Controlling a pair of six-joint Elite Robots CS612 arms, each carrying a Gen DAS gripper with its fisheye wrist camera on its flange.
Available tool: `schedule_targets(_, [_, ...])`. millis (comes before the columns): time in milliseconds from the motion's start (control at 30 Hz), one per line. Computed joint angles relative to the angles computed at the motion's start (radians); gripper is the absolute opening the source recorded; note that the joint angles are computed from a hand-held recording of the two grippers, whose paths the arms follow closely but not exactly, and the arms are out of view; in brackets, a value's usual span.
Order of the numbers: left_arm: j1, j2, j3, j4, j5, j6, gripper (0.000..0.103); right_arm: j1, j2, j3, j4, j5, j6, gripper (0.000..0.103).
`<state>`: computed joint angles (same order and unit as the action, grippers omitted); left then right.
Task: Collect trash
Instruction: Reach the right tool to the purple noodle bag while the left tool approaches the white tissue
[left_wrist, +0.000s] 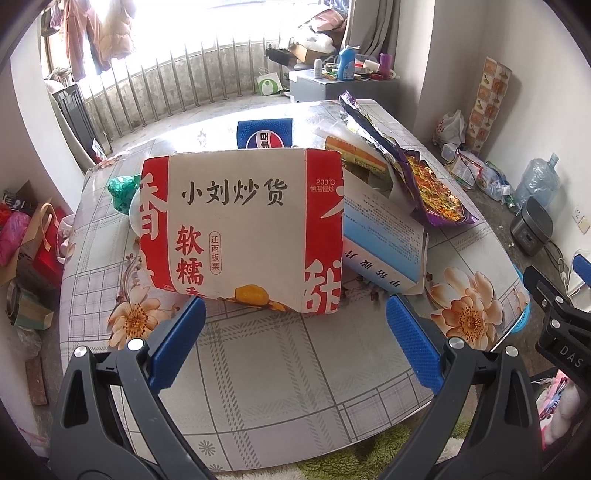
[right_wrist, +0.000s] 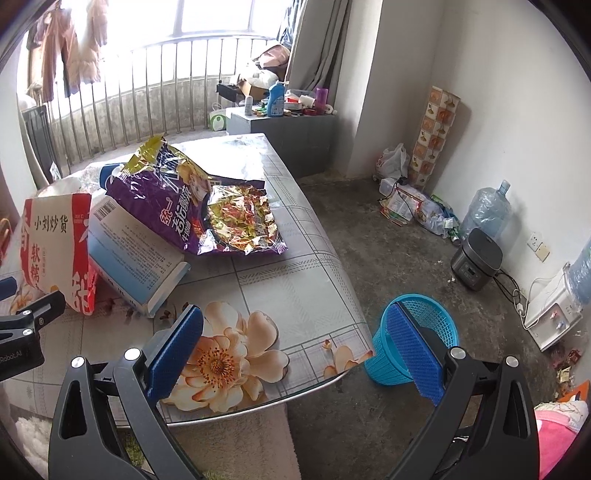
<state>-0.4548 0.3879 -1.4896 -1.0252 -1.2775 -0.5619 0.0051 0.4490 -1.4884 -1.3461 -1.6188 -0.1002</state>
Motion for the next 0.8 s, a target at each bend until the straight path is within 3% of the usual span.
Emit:
schedule_targets(133, [0.015, 0.011, -0.018, -0.041, 0.029, 0.018, 0.094, 0.012, -0.006, 0.03, -0.074, 0.048, 0.016, 0.097])
schedule_targets(400, [0.067, 0.037, -0.043, -0.126, 0.01, -0.005, 0.094, 0.044, -0.027, 0.114, -0.185, 0.107, -0.061, 0.096])
schedule_targets(600, [0.108, 0.059, -0.059, -0.162, -0.014, -0.046, 0.094, 0.065, -0.045, 0.172, -0.209, 0.121, -0.103, 0.088])
schedule_targets(800, [0.123, 0.079, -0.066, -0.231, 0.0, -0.027, 0.094, 0.076, -0.061, 0.217, -0.208, 0.101, -0.137, 0.078])
